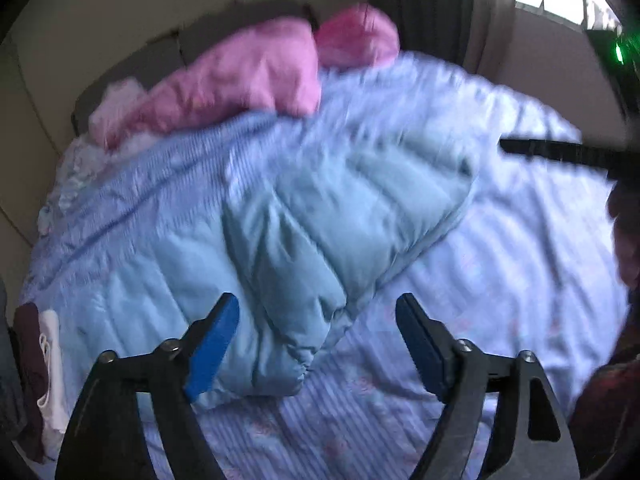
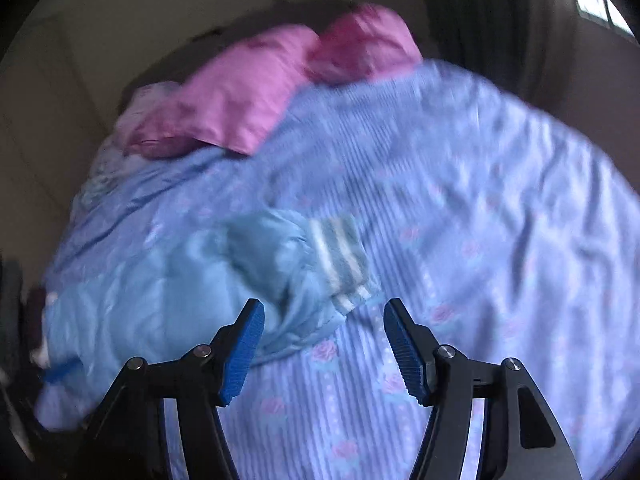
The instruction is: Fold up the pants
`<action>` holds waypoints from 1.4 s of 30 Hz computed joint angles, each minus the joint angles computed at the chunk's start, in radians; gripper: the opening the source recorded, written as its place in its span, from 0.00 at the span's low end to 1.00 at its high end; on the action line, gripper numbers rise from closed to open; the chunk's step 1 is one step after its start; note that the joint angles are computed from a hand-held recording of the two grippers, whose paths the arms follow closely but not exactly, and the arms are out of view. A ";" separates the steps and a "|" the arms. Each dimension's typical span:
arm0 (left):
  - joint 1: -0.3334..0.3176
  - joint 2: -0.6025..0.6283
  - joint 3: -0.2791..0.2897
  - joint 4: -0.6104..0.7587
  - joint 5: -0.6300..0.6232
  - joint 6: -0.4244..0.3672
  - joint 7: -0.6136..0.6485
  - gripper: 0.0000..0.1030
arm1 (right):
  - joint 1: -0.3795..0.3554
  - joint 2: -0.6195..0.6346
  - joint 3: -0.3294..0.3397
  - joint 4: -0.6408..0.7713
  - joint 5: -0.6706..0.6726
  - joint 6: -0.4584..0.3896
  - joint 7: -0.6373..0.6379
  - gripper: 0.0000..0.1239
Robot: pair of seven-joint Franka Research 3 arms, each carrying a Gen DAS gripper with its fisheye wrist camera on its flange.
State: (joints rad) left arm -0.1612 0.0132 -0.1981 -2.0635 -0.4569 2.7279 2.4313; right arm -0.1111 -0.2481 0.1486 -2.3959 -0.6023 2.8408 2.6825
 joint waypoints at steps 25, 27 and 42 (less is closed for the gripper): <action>0.266 0.129 0.088 0.074 -0.200 -0.063 0.145 0.75 | 0.497 0.397 -0.116 0.365 0.904 -0.120 -1.152 0.33; 0.290 0.147 0.070 0.087 -0.215 -0.087 0.143 0.74 | 0.482 0.412 -0.105 0.373 0.869 -0.110 -1.107 0.28; 0.351 0.270 0.022 0.218 -0.300 -0.160 0.093 0.50 | 0.474 0.458 -0.090 0.404 0.733 -0.053 -1.020 0.28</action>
